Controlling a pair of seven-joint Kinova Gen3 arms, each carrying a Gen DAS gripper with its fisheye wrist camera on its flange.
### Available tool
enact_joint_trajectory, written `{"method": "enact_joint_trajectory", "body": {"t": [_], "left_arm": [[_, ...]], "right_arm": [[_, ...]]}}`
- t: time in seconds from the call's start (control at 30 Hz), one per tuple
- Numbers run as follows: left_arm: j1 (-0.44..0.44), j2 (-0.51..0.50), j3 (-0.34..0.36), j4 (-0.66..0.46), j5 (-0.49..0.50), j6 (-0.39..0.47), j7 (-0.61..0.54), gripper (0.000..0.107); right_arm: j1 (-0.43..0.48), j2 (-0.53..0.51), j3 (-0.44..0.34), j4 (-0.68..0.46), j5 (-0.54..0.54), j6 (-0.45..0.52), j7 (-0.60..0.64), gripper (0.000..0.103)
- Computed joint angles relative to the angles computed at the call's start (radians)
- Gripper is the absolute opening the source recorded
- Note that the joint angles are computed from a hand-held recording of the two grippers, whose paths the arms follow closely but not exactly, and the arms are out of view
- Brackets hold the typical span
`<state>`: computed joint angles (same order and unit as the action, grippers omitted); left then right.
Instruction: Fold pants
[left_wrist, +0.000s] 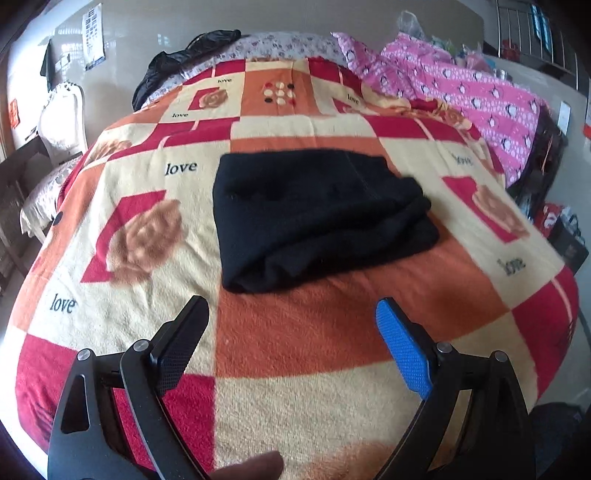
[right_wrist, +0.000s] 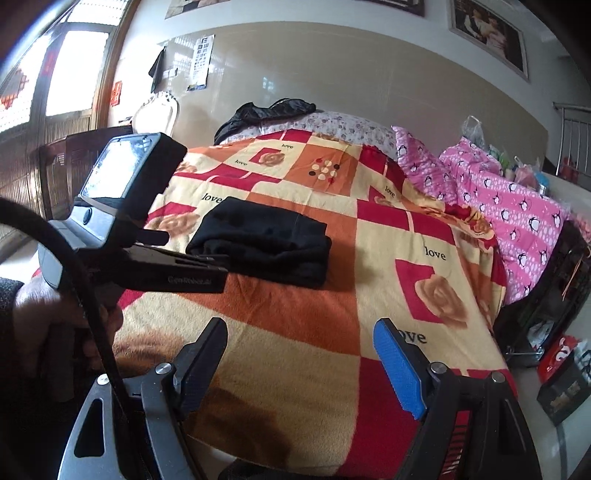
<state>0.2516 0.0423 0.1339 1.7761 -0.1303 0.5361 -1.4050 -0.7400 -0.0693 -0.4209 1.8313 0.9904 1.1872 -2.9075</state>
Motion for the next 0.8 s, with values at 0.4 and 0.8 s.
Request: {"method": "enact_joint_trajectory", "body": {"t": [0.4,0.8], "left_arm": [[-0.041,0.008,-0.002,-0.007,0.192,0.029,-0.201,0.092],[-0.042,0.01,-0.006,-0.013,0.209,0.045,-0.215,0.092]], "right_arm": [[-0.008,0.01,0.0,-0.028,-0.017,0.042,-0.011,0.079],[0.011,-0.017,0.007,-0.011,-0.033,0.009,-0.055,0.079]]}}
